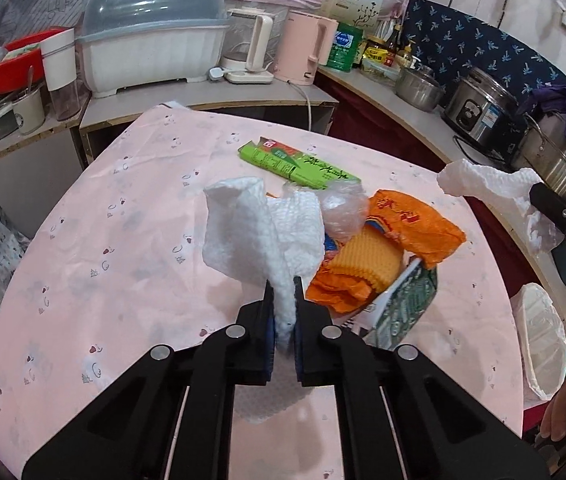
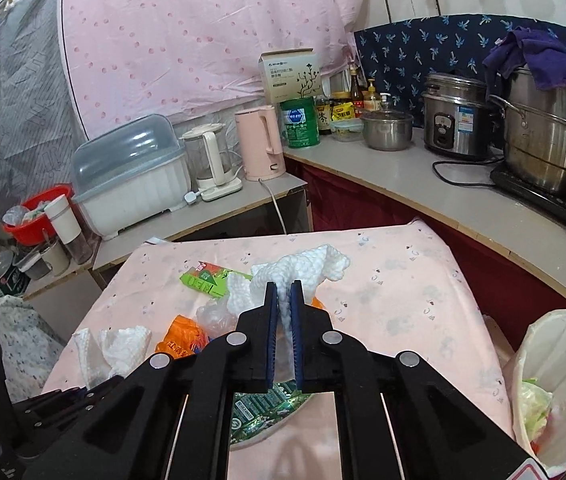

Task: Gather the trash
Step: 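Grasp the white tissue with the left tool while the right grasps another tissue, then carry both tissues over the white bin and open both tools to drop them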

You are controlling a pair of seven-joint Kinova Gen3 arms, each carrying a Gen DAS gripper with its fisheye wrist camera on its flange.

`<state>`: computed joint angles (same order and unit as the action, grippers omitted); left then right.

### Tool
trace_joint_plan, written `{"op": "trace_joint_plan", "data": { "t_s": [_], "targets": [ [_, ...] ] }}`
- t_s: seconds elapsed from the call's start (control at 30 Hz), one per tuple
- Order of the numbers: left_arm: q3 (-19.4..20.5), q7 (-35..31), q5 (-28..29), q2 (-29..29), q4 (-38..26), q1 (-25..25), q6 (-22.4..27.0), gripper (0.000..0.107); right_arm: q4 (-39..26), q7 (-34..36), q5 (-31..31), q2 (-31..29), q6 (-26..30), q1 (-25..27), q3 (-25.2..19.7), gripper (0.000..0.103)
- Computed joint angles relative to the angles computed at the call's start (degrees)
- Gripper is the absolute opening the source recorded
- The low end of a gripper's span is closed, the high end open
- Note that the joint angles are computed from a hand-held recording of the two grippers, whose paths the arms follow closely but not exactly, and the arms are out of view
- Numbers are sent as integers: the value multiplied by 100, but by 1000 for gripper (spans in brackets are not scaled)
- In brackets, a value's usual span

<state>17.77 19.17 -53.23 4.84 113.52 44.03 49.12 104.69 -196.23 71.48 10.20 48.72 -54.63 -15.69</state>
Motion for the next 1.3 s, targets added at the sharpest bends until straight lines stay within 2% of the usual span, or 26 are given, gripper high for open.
{"op": "trace_joint_plan", "data": {
  "t_s": [0.27, 0.53, 0.9, 1.3],
  "targets": [
    [201, -136, -231, 288, -740, 557, 657, 7, 529, -321, -21, -690, 463, 94, -317, 7],
    [38, -596, -400, 906, -1761, 1340, 1100, 7, 1180, -574, -267, -1486, 828, 487, -818, 7],
    [-386, -1720, -226, 1869, -3283, 2137, 1015, 7, 2047, -681, -999, -2685, 1060, 1287, -1351, 7],
    [-815, -3175, 367, 2966, -5077, 2637, 907, 7, 2849, -260, -1931, -3875, 840, 2064, -1299, 7]
  ]
}}
